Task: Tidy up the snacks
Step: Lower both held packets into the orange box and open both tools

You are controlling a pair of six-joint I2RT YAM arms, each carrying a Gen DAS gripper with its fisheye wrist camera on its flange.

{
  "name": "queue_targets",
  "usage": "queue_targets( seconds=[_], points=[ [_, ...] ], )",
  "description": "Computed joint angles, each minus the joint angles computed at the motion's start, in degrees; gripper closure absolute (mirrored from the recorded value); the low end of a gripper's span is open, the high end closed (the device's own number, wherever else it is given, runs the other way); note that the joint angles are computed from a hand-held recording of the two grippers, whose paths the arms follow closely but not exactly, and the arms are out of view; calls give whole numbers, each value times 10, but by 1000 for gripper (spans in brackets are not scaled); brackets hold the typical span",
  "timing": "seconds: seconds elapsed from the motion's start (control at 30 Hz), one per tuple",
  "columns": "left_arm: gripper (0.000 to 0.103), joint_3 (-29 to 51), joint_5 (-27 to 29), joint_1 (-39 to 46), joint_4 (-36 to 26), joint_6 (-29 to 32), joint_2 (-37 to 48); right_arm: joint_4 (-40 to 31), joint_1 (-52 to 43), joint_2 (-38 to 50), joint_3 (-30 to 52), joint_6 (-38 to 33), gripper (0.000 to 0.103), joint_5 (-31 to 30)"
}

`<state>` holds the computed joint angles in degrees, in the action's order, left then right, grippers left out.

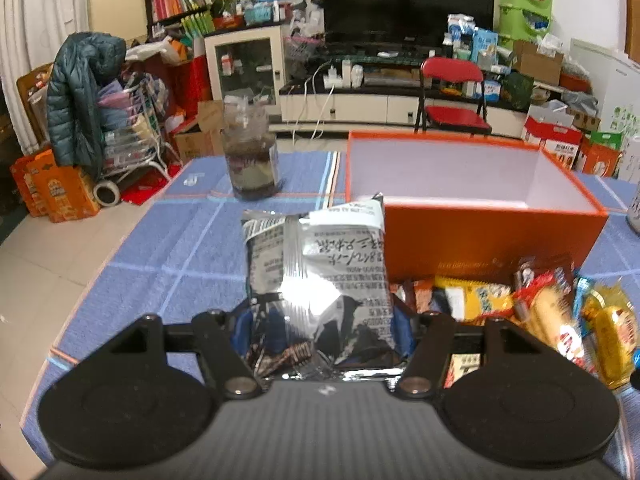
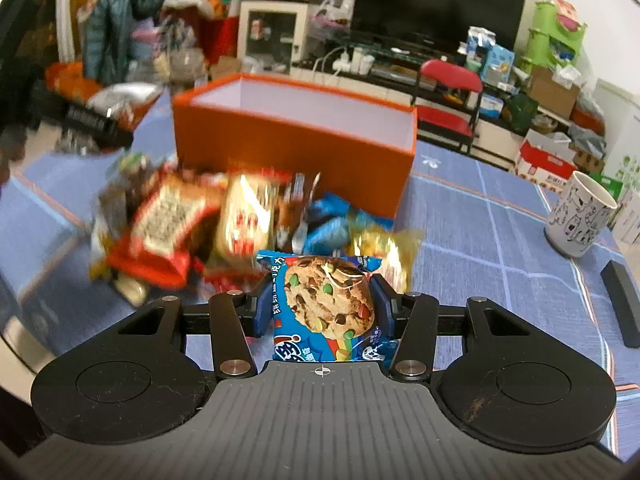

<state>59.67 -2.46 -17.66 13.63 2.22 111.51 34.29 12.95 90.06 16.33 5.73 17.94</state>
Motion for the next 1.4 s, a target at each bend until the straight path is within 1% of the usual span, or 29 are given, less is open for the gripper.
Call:
queue_targets(
  seconds=[0.1, 0.17, 0.23, 0.4, 0.5, 0.57, 0.67, 0.77, 0.9, 1.13, 1.23, 1.4],
  points=[
    [40, 22, 1, -3, -11, 4, -6, -38, -34, -39, 26, 5, 68, -34],
    [40, 65, 7, -8, -36, 1, 7, -60, -64, -42, 64, 2, 68, -61],
    [40, 119, 5, -18, -61, 3, 33, -73, -86, -23, 111, -8, 68, -78],
    [40, 297, -7, -44, -148, -6, 138, -133, -145, 101, 297, -7, 68, -129],
    [40, 390, -14, -58, -192, -6, 200, -173, -158, 178, 404, -10, 68, -132],
    [40, 449, -23, -66, -219, -3, 241, -195, -162, 220, 461, -13, 68, -133],
    [40, 530, -35, -74, -259, -5, 297, -213, -165, 273, 523, -15, 68, -131],
    [40, 592, -42, -79, -287, -5, 340, -225, -165, 312, 563, -14, 68, -131],
    [40, 649, -44, -81, -313, -4, 379, -237, -168, 353, 604, -19, 68, -128],
    [40, 704, -52, -84, -335, -1, 421, -243, -170, 396, 637, -21, 68, -126],
    [40, 726, -54, -86, -345, 1, 434, -242, -170, 402, 637, -22, 68, -126],
    [40, 738, -55, -83, -349, 3, 446, -243, -172, 412, 643, -23, 68, -129]
  ],
)
